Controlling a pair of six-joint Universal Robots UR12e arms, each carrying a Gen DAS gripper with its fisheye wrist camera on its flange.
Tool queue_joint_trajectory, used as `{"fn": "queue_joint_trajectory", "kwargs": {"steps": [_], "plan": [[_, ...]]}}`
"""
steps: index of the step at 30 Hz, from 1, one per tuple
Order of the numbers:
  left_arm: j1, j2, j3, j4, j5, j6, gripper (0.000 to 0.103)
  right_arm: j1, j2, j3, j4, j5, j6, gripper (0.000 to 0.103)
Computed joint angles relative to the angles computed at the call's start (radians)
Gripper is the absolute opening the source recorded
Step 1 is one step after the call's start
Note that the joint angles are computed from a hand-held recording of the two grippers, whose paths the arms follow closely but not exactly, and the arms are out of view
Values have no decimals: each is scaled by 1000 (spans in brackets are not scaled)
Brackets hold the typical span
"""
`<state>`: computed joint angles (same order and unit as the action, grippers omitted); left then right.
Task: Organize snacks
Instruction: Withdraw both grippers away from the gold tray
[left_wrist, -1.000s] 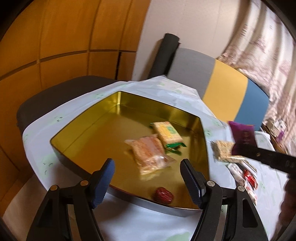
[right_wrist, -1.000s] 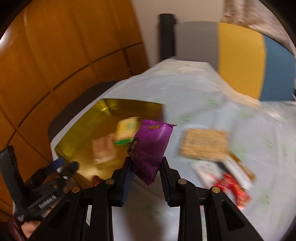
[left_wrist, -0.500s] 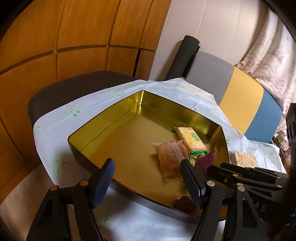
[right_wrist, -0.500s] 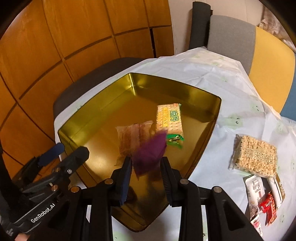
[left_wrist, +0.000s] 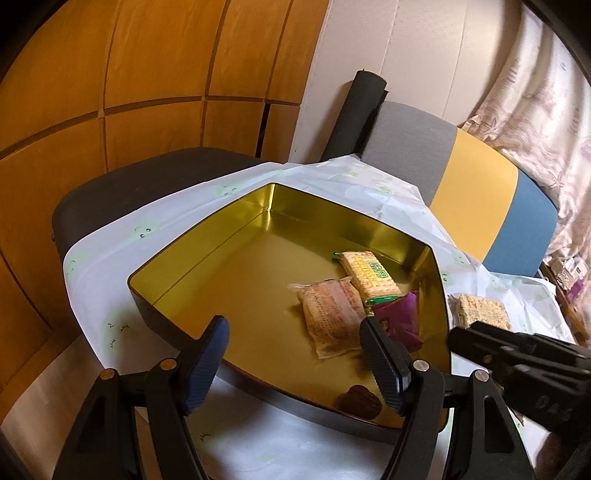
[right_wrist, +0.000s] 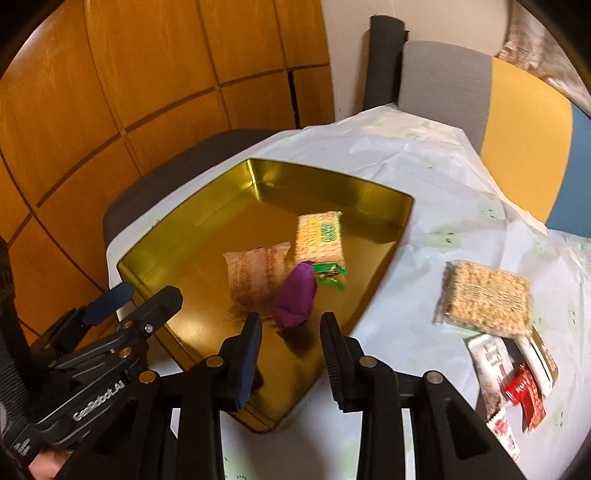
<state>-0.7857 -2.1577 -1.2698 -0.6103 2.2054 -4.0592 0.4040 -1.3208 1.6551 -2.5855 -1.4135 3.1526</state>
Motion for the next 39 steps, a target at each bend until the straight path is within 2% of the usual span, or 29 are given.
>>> {"fn": "queue_joint_trajectory", "kwargs": {"steps": [10,21,28,34,39], "plan": [[-17,-20,33,18,-5,99,74,-54,-78,95,-84,-71,68,33],[-42,-61,108,10,-31,228,74,-173,-166,204,-87,-164,145,33],[-56,-96,171,-10,-65,306,74,-235,-199,230,-36,-198,120,37],[-67,-126,224,-28,-96,374,74,-263,-204,223,38,-222,75,38],[-71,-150,269,-53,-130,417,74,-288,-206,231,52,-168,97,38]]}}
